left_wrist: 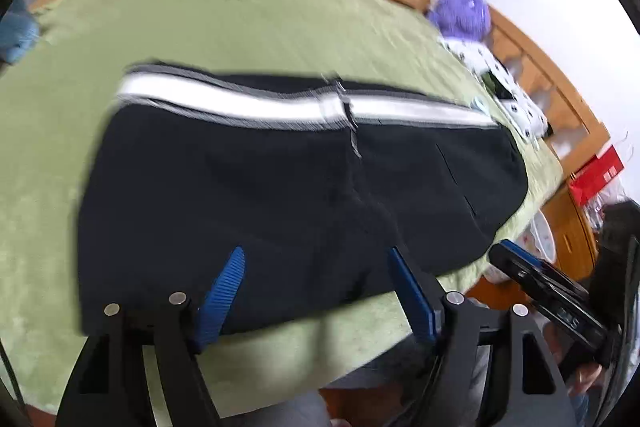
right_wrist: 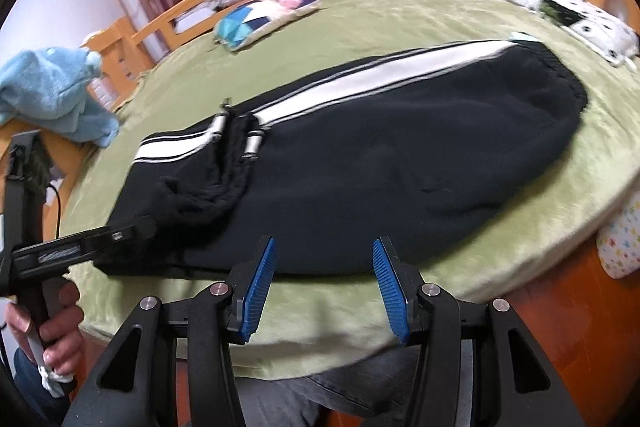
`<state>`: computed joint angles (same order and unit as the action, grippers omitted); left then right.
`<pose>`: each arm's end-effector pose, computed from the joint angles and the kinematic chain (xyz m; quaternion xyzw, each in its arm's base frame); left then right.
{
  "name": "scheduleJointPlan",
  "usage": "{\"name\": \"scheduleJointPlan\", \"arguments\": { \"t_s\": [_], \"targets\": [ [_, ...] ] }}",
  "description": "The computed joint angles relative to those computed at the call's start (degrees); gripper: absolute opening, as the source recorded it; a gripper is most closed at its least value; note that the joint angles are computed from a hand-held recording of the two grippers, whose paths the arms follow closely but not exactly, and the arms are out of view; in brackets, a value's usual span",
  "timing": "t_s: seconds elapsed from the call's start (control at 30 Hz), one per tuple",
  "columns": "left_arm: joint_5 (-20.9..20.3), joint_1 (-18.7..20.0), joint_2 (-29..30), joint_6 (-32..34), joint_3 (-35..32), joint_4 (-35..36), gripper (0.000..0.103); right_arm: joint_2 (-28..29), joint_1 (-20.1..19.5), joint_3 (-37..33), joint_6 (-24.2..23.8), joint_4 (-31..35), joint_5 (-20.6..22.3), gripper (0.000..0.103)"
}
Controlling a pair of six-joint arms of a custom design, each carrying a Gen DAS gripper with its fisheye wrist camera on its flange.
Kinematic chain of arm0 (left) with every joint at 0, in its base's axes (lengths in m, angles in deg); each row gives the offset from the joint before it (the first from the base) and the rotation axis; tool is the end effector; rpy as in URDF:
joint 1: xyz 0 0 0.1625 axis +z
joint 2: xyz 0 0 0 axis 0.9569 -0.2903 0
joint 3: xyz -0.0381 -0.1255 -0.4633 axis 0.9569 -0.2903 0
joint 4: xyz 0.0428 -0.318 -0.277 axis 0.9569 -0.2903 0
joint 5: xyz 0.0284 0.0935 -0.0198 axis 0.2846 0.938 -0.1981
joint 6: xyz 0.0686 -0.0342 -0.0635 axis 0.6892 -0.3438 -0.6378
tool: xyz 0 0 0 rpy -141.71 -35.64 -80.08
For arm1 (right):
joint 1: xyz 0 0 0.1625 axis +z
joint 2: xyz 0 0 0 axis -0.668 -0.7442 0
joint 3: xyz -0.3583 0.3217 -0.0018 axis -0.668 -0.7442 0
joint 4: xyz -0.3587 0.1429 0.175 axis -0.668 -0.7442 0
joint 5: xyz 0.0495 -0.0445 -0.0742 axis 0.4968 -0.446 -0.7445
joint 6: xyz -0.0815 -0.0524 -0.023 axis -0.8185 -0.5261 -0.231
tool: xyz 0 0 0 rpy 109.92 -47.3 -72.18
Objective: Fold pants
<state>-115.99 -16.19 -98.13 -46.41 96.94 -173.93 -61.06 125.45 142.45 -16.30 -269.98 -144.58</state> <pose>-0.3298 -0.7968 0.0027 0.3513 0.9259 -0.0815 0.1126 0.0107 -0.5903 0.2891 -0.1338 -0.8418 0.4193 0.3123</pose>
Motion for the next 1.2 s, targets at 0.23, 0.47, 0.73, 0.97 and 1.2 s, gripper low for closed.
{"name": "scheduleJointPlan", "arguments": {
  "t_s": [0.23, 0.47, 0.73, 0.97, 1.2],
  "targets": [
    [6.0, 1.6, -2.4, -0.7, 1.0, -4.0, 0.074, 5.1, -0.9, -9.6, 1.3, 8.7, 8.8, 0.060],
    [4.8, 4.3, -4.1, -3.3, 1.4, -4.0, 0.074, 10.0, -2.6, -17.8, 8.6, 19.3, 12.2, 0.061],
    [2.7, 6.4, -3.1, -5.7, -1.2, -1.3, 0.074, 8.4, -1.5, -14.4, 1.0, 20.3, 8.2, 0.054],
    [1.4, 7.0, -2.3, -4.9, -3.5, -0.5, 0.074, 10.4, -1.1, -20.5, 0.5, 17.2, 8.9, 0.073],
    [3.4, 7.3, -2.5, -3.6, -3.2, -4.3, 0.074, 17.5, -1.8, -33.4, 0.3, 29.6, 7.0, 0.016]
  ]
}}
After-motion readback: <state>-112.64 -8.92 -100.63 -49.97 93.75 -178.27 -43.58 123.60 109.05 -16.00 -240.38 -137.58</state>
